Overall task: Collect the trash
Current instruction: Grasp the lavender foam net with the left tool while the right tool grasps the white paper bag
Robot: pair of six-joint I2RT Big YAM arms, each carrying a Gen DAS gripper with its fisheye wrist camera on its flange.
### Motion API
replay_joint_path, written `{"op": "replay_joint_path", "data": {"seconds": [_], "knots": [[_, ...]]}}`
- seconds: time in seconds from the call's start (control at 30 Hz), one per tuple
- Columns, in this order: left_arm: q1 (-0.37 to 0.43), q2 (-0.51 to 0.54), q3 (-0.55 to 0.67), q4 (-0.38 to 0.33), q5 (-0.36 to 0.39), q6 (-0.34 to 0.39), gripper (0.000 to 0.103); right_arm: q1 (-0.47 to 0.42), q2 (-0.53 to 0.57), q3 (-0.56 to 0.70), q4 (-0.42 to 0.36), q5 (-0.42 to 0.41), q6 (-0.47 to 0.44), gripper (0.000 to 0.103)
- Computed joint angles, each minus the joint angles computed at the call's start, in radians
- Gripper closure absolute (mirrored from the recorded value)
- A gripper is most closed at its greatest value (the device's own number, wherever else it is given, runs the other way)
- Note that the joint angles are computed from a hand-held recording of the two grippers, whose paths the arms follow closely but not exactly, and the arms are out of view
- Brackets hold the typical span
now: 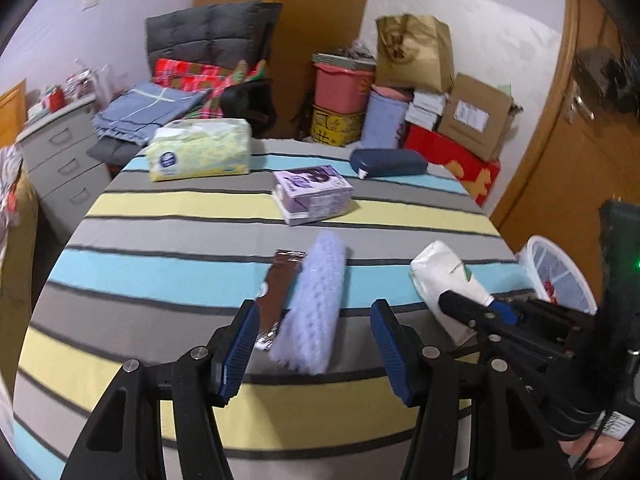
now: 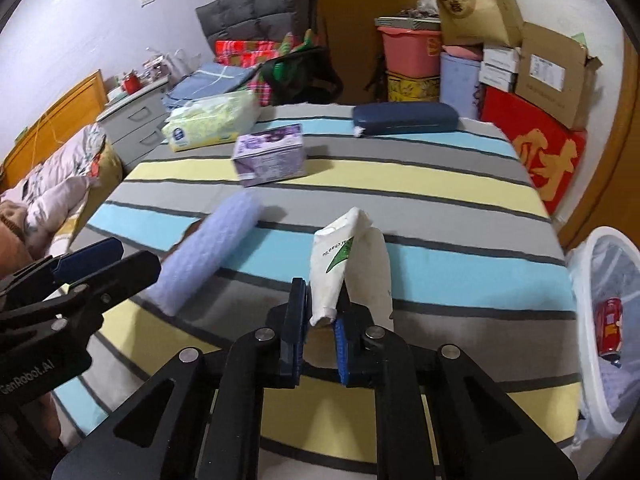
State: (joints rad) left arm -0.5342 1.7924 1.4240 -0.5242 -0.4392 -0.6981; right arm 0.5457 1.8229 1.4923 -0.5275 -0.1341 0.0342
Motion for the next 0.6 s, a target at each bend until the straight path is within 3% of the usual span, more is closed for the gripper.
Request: {"op": "replay_joint_path", "data": {"seconds": [0.17,0.47,0.6], "knots": [[0.007,0.062,0.071,-0.036,0.027,0.042,0.049,-0.009,-0.007,-0.019,0.025,0.009,-0.017,0.09],[0.016,0.121,0.139,-0.088,0.061,0.058,0.073,-0.039,-0.005,-0.023,0.032,-0.033,-0.03,0.09],[0.017,0.134,0.156,-0.087,0.071,0.068,0.073,-0.053,-0.008,-0.028,0.038,-0.038,-0.035,0.09]]}}
